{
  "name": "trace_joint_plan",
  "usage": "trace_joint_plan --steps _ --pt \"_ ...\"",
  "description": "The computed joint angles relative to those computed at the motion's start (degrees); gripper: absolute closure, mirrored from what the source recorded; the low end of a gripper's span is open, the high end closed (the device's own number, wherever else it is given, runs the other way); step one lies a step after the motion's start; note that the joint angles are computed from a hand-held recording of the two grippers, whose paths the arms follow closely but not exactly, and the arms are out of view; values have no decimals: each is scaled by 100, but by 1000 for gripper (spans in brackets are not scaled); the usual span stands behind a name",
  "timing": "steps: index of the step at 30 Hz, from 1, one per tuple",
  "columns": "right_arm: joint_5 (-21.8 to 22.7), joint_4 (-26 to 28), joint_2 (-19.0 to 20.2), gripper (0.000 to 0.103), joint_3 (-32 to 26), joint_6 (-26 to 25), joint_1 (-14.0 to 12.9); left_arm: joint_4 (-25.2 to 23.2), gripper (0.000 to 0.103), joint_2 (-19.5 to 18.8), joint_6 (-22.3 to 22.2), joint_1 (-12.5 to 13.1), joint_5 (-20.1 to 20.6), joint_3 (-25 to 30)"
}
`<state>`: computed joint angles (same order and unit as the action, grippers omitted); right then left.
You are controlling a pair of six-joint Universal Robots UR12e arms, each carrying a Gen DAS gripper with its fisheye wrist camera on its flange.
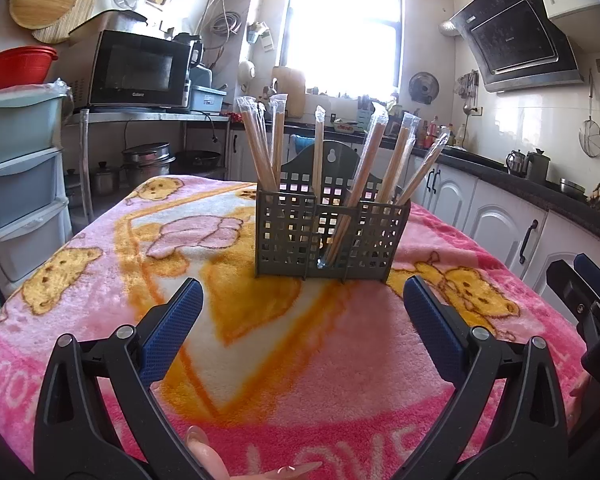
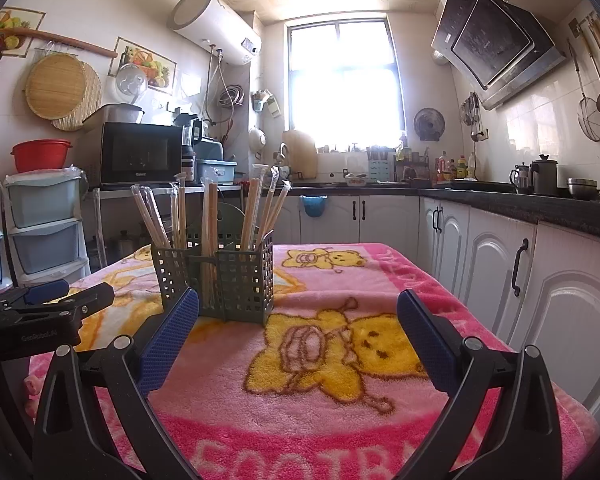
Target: Organize utensils
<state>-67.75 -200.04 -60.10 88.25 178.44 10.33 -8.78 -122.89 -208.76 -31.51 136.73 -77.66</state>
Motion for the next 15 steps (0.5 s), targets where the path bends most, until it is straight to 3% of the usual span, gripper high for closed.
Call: trace_joint_plan --steps 10,12,13,15 --pt "-33 275 -5 6 -95 99 -16 -424 10 123 -457 77 -134 -62" --pt "-159 579 4 6 -250 27 -25 -818 10 231 -705 138 -185 -88" --pt "-201 780 18 6 -350 -32 -30 -1271 10 350 -954 231 -266 -116" --pt "-315 1706 80 6 -731 -245 -60 -1853 10 539 -1267 393 -366 -206"
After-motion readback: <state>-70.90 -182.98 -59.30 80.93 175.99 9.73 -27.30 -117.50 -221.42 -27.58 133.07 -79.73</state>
